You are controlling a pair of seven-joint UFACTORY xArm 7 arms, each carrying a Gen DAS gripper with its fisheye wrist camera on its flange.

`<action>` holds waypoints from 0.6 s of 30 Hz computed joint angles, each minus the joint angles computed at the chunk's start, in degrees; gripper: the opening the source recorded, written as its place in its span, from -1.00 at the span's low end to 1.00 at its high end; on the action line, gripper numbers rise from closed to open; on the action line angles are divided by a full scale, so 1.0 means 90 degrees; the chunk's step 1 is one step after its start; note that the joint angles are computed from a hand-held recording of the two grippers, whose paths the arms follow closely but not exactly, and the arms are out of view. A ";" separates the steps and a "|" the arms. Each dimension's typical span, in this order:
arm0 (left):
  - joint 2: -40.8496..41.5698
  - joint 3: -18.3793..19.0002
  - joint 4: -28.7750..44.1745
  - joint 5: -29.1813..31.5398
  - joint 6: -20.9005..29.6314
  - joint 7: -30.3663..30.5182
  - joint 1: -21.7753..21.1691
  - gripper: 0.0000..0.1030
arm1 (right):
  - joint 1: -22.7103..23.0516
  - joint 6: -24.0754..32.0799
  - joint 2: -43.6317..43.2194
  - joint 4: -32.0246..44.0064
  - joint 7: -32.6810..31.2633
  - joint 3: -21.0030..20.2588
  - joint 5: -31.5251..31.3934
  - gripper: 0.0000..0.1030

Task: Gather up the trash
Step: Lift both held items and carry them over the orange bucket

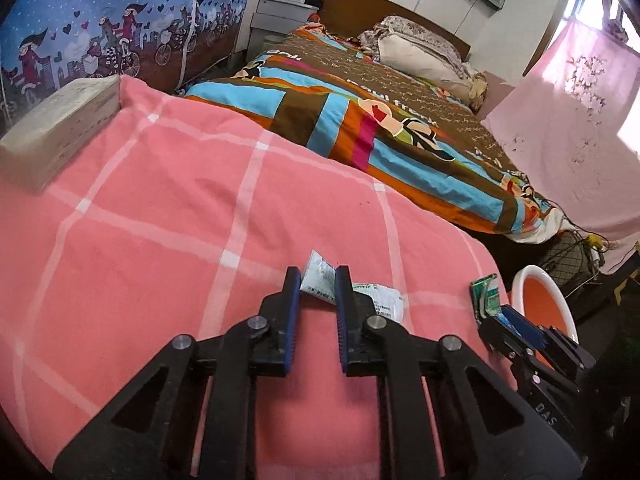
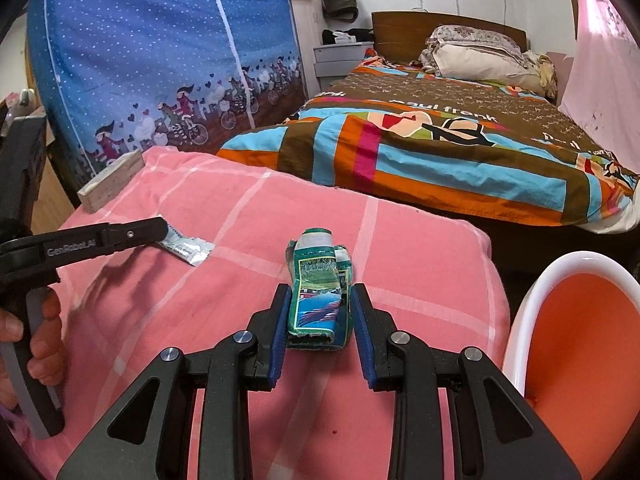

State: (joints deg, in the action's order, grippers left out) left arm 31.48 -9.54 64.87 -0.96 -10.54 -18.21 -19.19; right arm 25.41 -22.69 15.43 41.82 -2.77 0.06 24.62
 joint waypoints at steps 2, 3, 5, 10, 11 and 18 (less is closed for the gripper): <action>-0.0084 -0.0161 -0.0179 0.0062 -0.0205 0.0010 0.0147 -0.63 | -0.0056 -0.0044 -0.0020 -0.0051 0.0039 0.0044 -0.0071 -0.46; -0.0147 -0.0211 -0.0289 0.0094 -0.0330 0.0008 0.0193 -0.63 | -0.0071 -0.0090 -0.0034 -0.0087 0.0064 0.0071 -0.0094 -0.46; -0.0252 -0.0266 -0.0486 0.0157 -0.0588 -0.0009 0.0242 -0.68 | -0.0158 -0.0262 -0.0070 -0.0191 0.0165 0.0162 -0.0200 -0.46; -0.0544 0.0163 -0.1027 -0.0016 -0.1466 0.0190 -0.0274 -0.77 | -0.0459 -0.1043 -0.0186 -0.0549 0.0601 0.0481 -0.0672 -0.48; -0.0580 0.0258 -0.1079 -0.0106 -0.1585 0.0293 -0.0413 -0.79 | -0.0502 -0.1209 -0.0211 -0.0615 0.0679 0.0525 -0.0743 -0.49; -0.0784 0.0525 -0.1401 -0.0893 -0.2472 0.1212 -0.1093 -0.85 | -0.0552 -0.2360 -0.0330 -0.0922 0.0899 0.0695 -0.0782 -0.53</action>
State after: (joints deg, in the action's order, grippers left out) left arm 24.43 -4.81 52.26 -9.00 -32.79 -7.30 -29.02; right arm 20.44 -43.92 12.46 33.52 5.33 6.31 17.58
